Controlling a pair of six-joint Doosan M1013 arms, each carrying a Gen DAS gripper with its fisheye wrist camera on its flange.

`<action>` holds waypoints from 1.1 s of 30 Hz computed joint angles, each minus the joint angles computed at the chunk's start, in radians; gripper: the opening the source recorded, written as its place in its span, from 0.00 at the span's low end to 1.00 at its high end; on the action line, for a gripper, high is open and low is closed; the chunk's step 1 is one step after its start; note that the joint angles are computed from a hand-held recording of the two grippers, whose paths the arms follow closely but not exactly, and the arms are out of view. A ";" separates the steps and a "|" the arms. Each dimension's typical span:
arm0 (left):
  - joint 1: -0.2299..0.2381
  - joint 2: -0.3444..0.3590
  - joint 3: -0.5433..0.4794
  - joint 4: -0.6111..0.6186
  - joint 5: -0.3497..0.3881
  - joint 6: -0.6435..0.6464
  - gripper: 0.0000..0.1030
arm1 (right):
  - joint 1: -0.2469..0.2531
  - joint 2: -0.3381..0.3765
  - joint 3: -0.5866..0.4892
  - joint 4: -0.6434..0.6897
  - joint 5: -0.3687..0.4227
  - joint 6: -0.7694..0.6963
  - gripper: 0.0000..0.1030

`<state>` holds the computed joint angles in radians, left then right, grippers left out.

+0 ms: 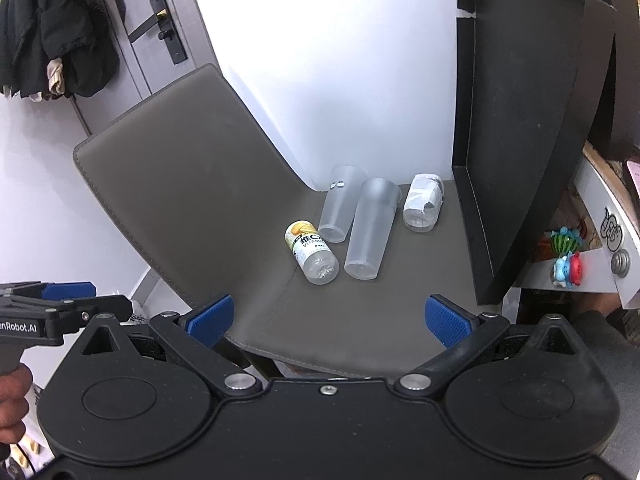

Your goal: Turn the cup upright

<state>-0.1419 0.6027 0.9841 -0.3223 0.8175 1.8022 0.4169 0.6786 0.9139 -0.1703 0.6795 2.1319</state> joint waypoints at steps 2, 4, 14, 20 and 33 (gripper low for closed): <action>0.000 0.002 -0.004 0.003 0.002 -0.006 0.94 | 0.000 0.001 -0.001 0.003 0.001 -0.004 1.00; 0.000 0.003 -0.007 0.001 0.007 -0.004 0.94 | 0.000 0.001 0.002 0.008 -0.004 -0.011 1.00; 0.001 0.012 -0.021 0.012 0.023 -0.008 0.94 | 0.001 -0.003 0.021 -0.045 -0.023 0.057 1.00; -0.001 0.012 -0.020 0.017 0.018 -0.011 0.94 | 0.000 -0.008 0.036 -0.043 -0.043 0.060 1.00; -0.003 0.027 -0.049 0.016 0.037 -0.008 0.94 | -0.008 0.001 0.014 -0.005 -0.016 0.050 1.00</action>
